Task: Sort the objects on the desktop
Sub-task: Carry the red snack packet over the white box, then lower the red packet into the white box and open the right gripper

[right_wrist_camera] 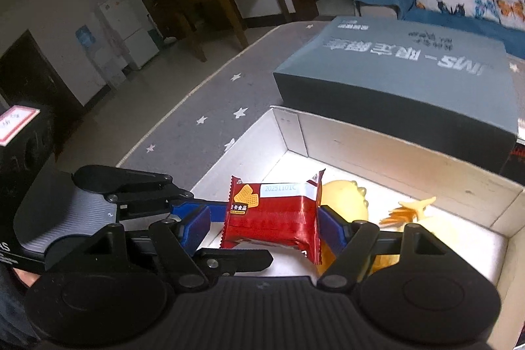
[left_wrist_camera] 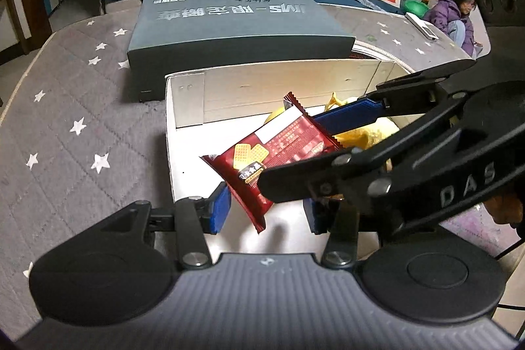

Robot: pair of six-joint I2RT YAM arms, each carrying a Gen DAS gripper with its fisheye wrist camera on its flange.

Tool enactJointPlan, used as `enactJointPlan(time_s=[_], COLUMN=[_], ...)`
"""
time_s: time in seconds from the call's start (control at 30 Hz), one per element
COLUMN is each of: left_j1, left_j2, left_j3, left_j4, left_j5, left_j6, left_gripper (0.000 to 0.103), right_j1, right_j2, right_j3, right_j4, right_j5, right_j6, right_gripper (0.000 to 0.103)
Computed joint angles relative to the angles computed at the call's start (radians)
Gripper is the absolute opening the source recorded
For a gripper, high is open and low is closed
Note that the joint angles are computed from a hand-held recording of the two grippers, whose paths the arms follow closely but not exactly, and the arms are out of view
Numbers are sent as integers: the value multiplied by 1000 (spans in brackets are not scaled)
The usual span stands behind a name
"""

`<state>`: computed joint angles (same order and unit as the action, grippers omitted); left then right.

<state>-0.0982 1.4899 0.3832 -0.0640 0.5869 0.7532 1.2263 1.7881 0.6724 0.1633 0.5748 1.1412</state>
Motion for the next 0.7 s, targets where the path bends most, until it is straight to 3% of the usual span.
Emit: enactJointPlan(time_s=[0.2, 0.43, 0.7], left_j1=[-18, -36, -30], left_j2=[-33, -69, -139], left_j3=[-17, -38, -66], left_j4=[1, 2, -10], left_j5=[-34, -56, -66], left_j6=[-8, -17, -22], left_gripper=[49, 57, 69], right_j1=[18, 42, 79], right_j2=[15, -5, -26], right_j3=[33, 28, 32], right_j4=[-57, -100, -148], right_j5=[33, 59, 112], right_j6=[11, 38, 79], right_gripper=[74, 74, 84])
